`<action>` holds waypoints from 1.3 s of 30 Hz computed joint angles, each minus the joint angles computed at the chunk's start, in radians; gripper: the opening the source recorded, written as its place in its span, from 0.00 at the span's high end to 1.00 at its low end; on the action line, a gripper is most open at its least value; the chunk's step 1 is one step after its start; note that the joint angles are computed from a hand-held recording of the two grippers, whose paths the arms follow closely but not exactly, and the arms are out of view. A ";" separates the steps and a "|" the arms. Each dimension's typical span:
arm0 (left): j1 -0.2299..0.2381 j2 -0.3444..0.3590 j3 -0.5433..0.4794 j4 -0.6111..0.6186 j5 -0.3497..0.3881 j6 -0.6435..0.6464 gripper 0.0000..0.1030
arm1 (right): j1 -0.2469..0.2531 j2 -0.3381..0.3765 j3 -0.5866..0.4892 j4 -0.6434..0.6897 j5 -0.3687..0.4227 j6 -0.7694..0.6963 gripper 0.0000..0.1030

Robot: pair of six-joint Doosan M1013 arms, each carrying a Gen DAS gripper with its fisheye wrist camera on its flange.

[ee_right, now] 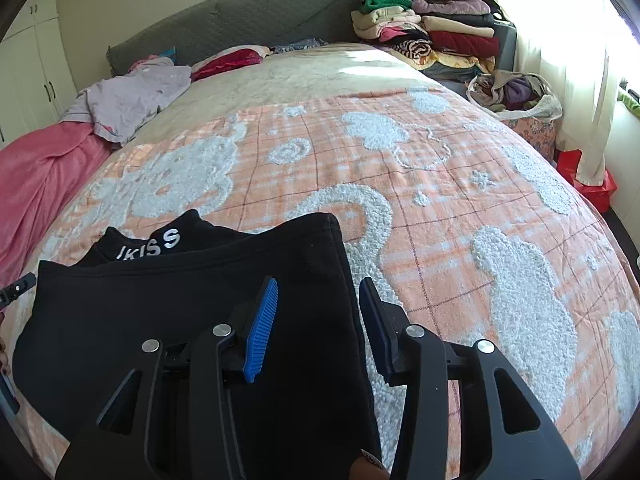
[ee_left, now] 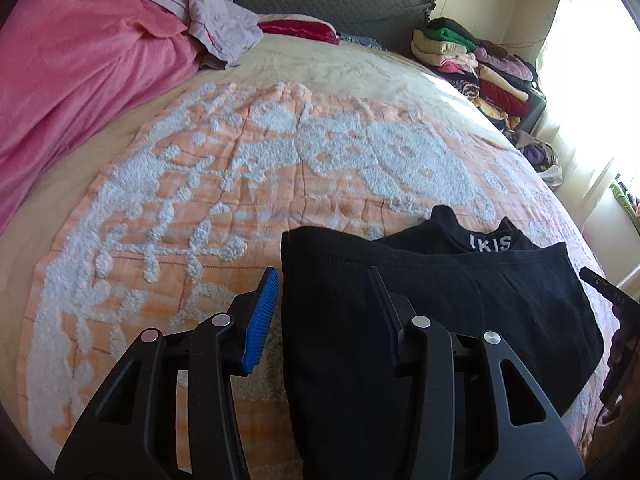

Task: Fold small clothes

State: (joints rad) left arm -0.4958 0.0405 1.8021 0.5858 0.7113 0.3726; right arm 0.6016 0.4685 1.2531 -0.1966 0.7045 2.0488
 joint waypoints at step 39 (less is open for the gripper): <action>-0.041 0.057 -0.040 0.155 0.103 -0.006 0.96 | -0.030 0.007 0.032 0.044 -0.071 0.052 0.95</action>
